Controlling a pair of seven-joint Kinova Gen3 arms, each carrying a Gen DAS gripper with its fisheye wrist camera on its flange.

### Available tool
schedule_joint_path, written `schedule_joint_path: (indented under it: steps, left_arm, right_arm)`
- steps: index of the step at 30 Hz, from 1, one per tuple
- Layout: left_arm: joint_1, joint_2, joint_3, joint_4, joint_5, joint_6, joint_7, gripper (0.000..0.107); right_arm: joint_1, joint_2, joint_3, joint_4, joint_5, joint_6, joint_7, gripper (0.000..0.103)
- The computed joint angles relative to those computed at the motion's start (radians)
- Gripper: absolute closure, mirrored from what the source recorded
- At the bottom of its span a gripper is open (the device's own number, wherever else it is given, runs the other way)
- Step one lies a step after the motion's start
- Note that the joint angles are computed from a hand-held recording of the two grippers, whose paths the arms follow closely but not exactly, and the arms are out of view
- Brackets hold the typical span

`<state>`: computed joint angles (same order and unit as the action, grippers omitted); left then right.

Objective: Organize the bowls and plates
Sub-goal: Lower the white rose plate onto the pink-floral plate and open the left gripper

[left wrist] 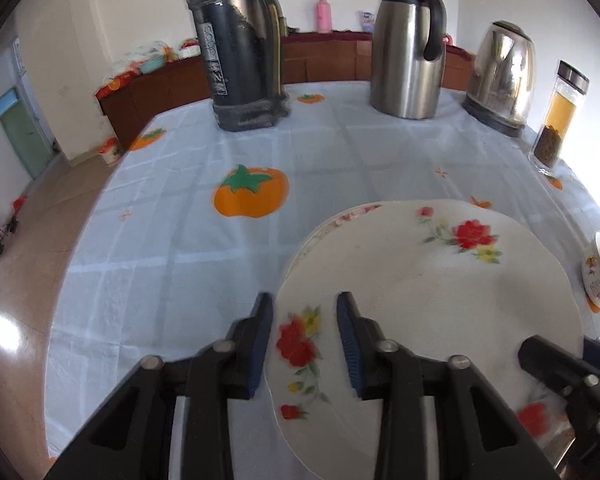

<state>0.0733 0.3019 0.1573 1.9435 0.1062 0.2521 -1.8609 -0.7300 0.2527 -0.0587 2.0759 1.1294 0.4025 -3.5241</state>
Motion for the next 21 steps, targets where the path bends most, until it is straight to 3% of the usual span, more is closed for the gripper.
schedule_joint_path:
  steps: [4,6,8,11,17,21]
  left_arm:
    - [0.157,-0.030,-0.107,0.023,-0.127,-0.045,0.101,0.089]
    - [0.168,-0.028,-0.108,0.010,-0.134,-0.034,0.111,0.089]
    - [0.133,-0.025,-0.073,-0.005,-0.109,-0.009,0.096,0.089]
    - [0.127,-0.021,-0.075,-0.009,-0.122,-0.008,0.115,0.089]
    - [-0.041,-0.004,0.035,-0.025,-0.002,0.018,0.022,0.089]
    - [-0.124,-0.015,0.061,-0.030,0.091,0.038,-0.041,0.089]
  right_arm:
    - [0.027,0.027,0.001,-0.027,-0.118,-0.038,0.117,0.084]
    - [0.059,0.033,0.002,-0.025,-0.172,-0.074,0.162,0.084]
    - [0.065,0.042,0.014,-0.022,-0.206,-0.088,0.177,0.083]
    - [0.022,0.033,0.078,-0.003,-0.209,-0.126,0.176,0.083]
    - [-0.001,0.031,0.128,0.000,-0.295,-0.162,0.258,0.083]
    - [0.068,0.018,0.110,0.030,-0.404,-0.257,0.344,0.082]
